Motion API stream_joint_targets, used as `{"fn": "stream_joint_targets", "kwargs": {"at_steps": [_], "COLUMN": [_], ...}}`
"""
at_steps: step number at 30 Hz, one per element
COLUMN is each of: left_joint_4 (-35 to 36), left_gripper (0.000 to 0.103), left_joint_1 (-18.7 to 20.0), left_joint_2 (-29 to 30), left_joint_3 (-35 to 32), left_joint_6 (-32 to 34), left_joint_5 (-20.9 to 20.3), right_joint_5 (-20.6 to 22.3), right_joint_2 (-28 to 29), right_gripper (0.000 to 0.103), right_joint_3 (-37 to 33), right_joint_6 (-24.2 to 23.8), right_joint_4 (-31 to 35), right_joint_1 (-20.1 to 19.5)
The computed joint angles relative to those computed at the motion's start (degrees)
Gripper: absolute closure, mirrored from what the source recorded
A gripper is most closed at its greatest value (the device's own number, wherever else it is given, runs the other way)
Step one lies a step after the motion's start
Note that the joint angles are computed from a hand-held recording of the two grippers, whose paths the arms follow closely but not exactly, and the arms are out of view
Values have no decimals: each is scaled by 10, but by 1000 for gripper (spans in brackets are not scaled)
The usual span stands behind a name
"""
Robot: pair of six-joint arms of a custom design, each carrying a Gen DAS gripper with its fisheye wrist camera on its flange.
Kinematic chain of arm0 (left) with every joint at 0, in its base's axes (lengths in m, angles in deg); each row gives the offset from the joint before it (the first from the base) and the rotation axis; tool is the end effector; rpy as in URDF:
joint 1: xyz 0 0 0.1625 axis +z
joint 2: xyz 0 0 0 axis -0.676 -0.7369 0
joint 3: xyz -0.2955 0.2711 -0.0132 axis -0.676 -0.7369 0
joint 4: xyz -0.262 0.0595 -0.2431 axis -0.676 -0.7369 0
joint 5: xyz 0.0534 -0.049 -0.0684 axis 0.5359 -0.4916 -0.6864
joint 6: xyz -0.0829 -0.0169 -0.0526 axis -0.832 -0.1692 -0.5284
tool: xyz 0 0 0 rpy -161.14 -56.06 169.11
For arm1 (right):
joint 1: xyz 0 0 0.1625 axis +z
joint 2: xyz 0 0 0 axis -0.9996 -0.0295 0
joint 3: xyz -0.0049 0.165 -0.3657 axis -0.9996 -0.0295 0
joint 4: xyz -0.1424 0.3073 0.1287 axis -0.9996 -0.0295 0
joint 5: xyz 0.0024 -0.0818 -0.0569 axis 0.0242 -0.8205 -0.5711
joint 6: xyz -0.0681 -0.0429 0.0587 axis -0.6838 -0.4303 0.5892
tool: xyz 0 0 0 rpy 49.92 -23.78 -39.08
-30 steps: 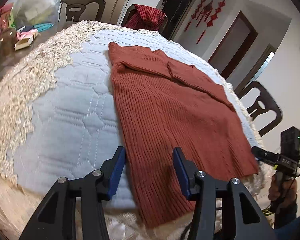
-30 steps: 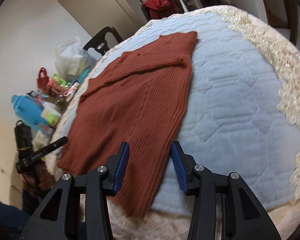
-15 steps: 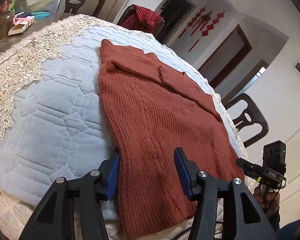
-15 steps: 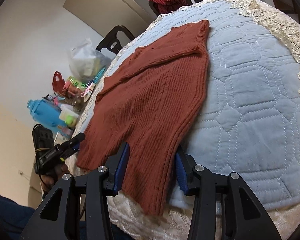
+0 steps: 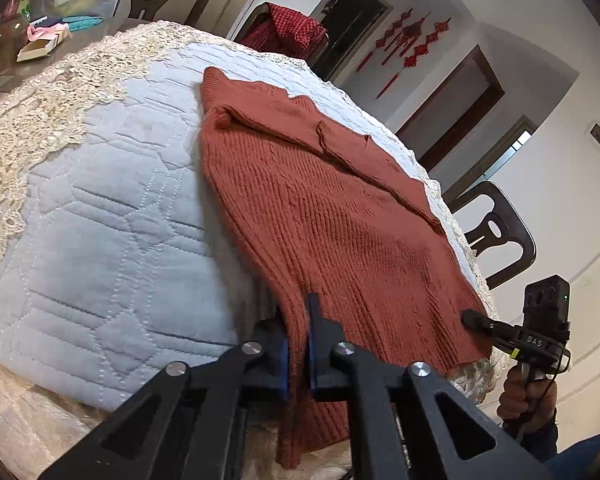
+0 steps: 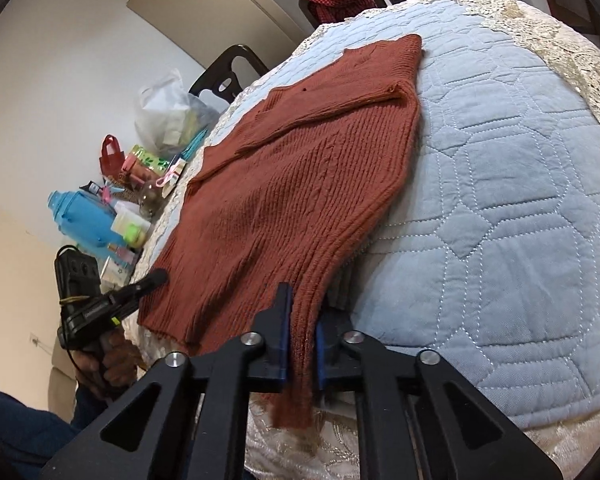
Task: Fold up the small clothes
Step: 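Lift the hem with both grippers and fold it toward the collar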
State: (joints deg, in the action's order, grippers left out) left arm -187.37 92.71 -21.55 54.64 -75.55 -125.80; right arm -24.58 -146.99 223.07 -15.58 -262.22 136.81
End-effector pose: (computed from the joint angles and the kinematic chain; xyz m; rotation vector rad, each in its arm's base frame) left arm -0.2453 -0.5313 -0.0966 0.7590 2.9543 -0.5498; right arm -0.1386 -0.4081 0.2823 -0.0840 -2.7746 1.1174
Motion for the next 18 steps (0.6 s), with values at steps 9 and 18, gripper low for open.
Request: {"fn": "stream_joint_targets", "kwargs": {"at_steps": [9,18], "left_joint_4": [-100,-97], "left_gripper": [96,96], "left_joint_1": [-2,6], "left_joint_2": [-39,-35], "left_joint_3": [66,58], "left_joint_6": [13,-1], "left_joint_5": [-11,-31], "right_joint_5": [127,134], "right_joint_2": [-74,-73], "right_gripper": [96,96], "right_joint_3": [46,42], "right_joint_6": [-25,-29], "right_joint_4": [20,40], "right_joint_1": [-76,-74]}}
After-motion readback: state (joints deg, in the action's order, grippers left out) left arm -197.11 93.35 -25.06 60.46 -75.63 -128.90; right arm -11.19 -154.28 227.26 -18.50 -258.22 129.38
